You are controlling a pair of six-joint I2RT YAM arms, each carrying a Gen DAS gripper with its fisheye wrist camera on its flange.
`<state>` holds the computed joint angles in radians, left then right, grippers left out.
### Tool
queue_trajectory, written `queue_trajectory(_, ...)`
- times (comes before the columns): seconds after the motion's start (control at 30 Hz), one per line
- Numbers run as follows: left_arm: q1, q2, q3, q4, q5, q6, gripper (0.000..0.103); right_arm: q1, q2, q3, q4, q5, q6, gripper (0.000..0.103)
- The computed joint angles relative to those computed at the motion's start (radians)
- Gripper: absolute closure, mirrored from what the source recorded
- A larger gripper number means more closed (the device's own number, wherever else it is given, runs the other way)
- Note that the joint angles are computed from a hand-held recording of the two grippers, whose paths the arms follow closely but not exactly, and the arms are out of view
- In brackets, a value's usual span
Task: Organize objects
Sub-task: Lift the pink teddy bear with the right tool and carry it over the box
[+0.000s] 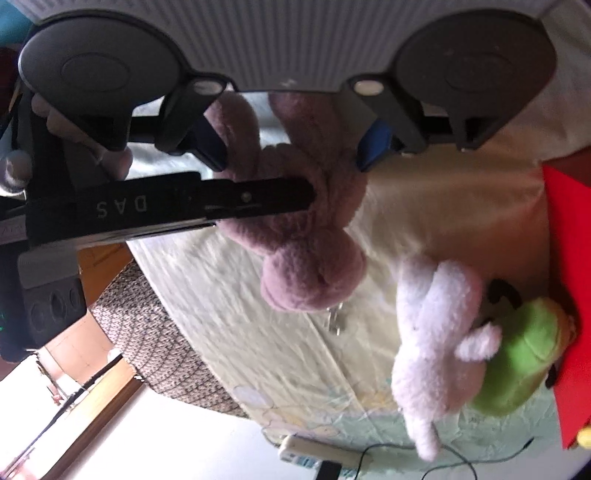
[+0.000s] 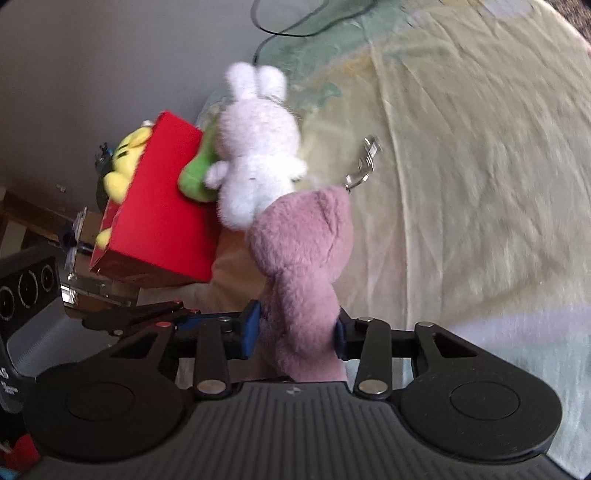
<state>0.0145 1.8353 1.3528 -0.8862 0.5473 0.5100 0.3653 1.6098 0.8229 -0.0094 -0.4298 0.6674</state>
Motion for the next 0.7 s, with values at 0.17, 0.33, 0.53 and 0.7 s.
queue_trajectory(0.17,0.039,-0.086,-0.037,-0.034,0.055,0.079,0.038,0.071,-0.095,0.024,-0.093,0.074,-0.071,0.063)
queue_trajectory(0.33,0.109,-0.143,0.002,-0.123,0.128,0.194,0.041,0.148,-0.142,0.088,-0.137,0.154,-0.088,0.064)
queue_trajectory(0.53,0.278,-0.108,0.183,-0.279,0.266,0.347,0.041,0.224,-0.100,0.230,-0.105,0.222,-0.024,0.065)
queue_trajectory(0.7,0.433,0.019,0.464,-0.462,0.379,0.494,0.042,0.304,0.029,0.458,-0.110,0.297,-0.057,0.065)
